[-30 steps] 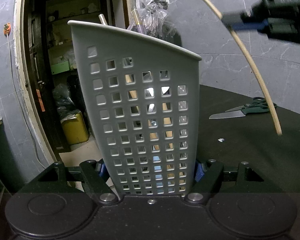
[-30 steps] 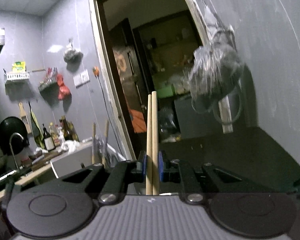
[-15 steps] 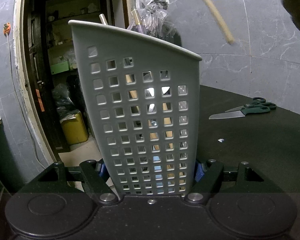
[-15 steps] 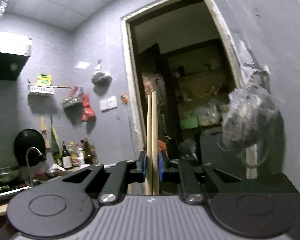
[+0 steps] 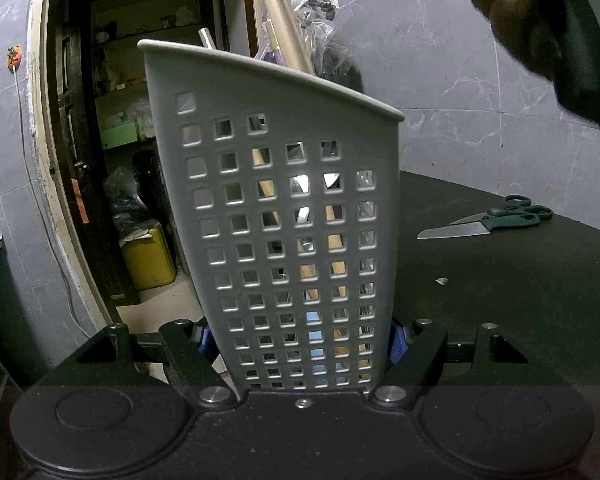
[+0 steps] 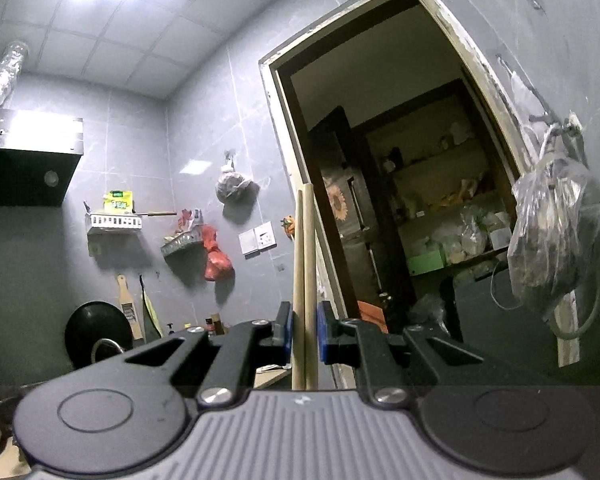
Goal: Organize utensils
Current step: 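Lower the chopsticks into the basket and open the right gripper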
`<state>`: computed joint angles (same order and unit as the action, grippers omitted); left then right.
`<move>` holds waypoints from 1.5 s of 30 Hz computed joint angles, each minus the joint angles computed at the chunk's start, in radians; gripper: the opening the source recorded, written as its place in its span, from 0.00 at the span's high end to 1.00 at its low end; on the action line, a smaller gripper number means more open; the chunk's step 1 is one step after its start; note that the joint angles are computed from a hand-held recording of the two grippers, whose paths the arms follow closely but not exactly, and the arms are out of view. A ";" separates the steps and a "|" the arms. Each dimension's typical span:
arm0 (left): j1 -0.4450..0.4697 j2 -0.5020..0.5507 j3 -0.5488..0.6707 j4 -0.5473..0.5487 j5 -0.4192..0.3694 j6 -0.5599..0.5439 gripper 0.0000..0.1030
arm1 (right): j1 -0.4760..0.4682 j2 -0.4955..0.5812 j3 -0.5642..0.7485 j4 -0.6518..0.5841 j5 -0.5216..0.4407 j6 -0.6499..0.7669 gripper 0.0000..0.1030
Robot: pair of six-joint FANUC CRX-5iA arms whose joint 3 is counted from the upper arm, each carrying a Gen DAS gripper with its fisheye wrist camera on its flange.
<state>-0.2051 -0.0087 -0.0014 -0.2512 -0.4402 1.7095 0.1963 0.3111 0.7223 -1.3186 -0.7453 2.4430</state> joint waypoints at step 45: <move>0.007 -0.006 -0.010 0.023 0.006 -0.024 0.26 | -0.020 -0.153 -0.304 0.108 0.049 0.026 0.39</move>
<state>-0.1983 -0.0148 -0.0109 -0.2283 -0.4344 1.6860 0.1761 0.1577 0.4183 -1.2111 -0.6967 2.4690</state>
